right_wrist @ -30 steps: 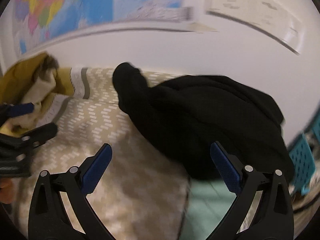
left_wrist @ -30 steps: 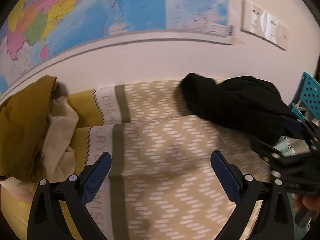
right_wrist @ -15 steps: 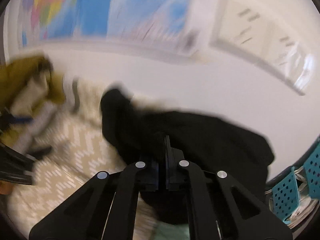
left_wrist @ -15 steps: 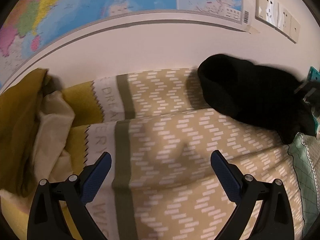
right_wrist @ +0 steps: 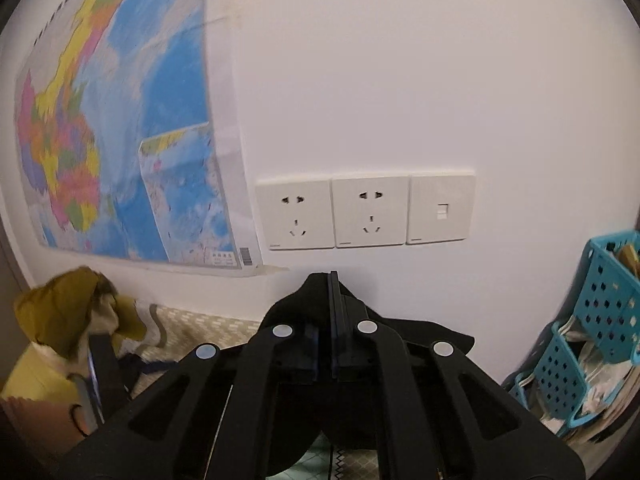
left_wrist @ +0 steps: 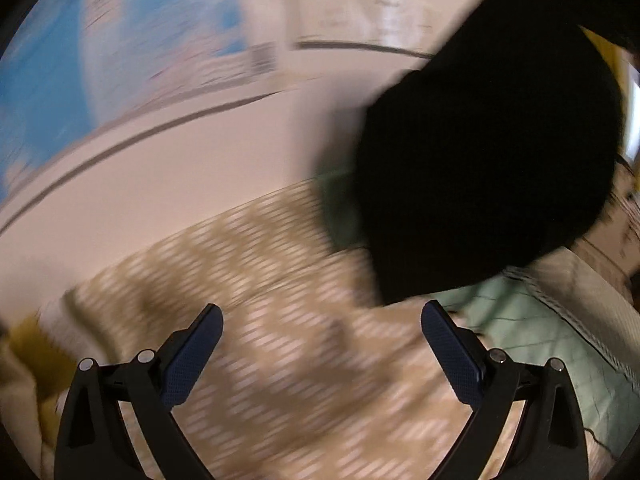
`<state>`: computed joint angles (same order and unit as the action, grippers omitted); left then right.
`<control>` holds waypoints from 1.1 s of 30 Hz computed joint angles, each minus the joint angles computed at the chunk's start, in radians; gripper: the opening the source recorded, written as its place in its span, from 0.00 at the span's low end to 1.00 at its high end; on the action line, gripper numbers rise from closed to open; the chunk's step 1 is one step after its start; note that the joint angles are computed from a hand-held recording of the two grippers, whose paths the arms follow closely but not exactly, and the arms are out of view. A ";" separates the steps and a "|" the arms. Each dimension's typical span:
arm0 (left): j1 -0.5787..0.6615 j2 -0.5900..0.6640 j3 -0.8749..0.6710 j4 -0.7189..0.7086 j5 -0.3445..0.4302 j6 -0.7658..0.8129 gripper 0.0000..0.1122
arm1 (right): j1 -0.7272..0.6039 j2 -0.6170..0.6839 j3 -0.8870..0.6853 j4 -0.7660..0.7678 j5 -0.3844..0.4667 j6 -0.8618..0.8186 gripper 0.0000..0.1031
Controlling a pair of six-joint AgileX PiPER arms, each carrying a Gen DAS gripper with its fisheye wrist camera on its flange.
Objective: Fold large clothes
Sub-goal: 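Reach both grippers to the black jacket and grasp its shoulders, then lift the black jacket high with both grippers to let it hang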
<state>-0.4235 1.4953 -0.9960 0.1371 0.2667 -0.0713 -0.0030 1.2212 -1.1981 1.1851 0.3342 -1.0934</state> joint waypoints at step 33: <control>-0.240 0.445 -1.463 0.393 0.549 -0.247 0.02 | -1.220 -0.163 -0.234 0.523 0.703 -0.030 0.04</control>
